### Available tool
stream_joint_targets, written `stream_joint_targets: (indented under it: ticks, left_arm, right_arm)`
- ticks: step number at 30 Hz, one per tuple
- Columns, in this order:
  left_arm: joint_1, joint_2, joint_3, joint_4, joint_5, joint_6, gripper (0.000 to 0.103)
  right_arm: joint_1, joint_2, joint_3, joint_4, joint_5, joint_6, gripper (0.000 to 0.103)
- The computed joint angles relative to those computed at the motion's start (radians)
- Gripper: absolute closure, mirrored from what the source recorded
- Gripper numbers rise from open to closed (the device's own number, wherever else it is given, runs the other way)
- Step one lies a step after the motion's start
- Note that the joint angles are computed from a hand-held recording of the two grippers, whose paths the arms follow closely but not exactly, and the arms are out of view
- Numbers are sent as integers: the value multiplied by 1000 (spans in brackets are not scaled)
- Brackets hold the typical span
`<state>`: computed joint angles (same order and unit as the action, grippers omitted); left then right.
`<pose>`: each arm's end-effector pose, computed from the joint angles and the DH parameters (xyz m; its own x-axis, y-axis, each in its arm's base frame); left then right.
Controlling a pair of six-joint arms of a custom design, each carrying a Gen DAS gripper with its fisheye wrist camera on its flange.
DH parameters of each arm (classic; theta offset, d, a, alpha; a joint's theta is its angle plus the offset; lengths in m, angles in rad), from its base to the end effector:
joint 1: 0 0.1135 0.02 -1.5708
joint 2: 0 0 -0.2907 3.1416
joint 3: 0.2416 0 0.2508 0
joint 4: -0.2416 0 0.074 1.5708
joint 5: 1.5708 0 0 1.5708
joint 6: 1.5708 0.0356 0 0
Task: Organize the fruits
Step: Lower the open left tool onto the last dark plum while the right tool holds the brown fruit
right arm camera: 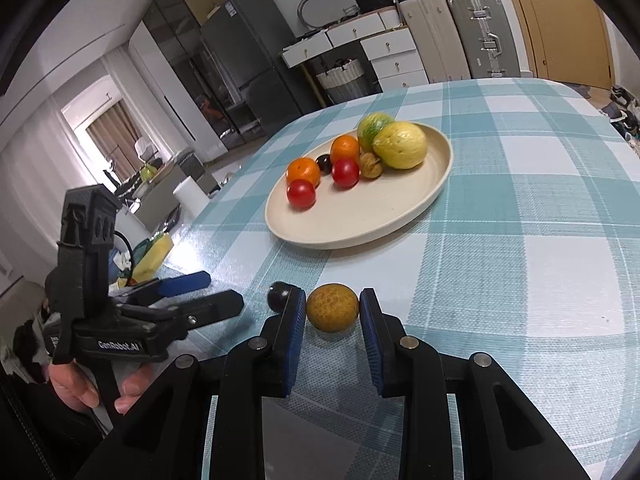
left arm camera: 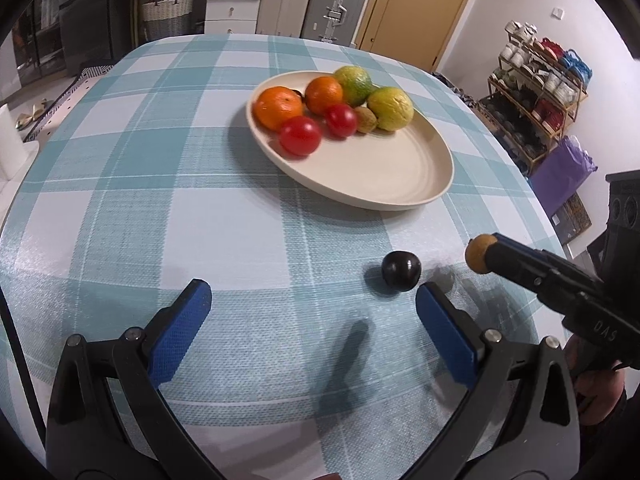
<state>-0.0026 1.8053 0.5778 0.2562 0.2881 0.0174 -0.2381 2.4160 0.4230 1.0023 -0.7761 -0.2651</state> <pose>0.2870 -0.0109 0.0979 -0.8227 0.0188 -0.5682 0.1772 0.9582 -0.2247 0.2458 -0.0340 -0.0235 -0.7308 -0.0150 -0.6825 -0.4106 0.8084 0.4218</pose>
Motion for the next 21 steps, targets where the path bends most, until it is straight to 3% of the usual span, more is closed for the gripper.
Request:
stream_joint_targets:
  ticks: [12,17,19,21]
  left_arm:
    - [-90,51,46,1,-30,-22,2]
    - [-129,56,52,12,-84,-8,23]
    - [-143,56,53,11,-109,7,37]
    - [-148,55,59,1,-110,21,45]
  right_arm:
    - [-103,-17,27,-79,-81,-52,75]
    - [-142,-27,37,-116,-109,-76,75]
    - [-156,-31,44,-130,-118,-81,74]
    - [-162,-34,48,-142,-124,-88,75]
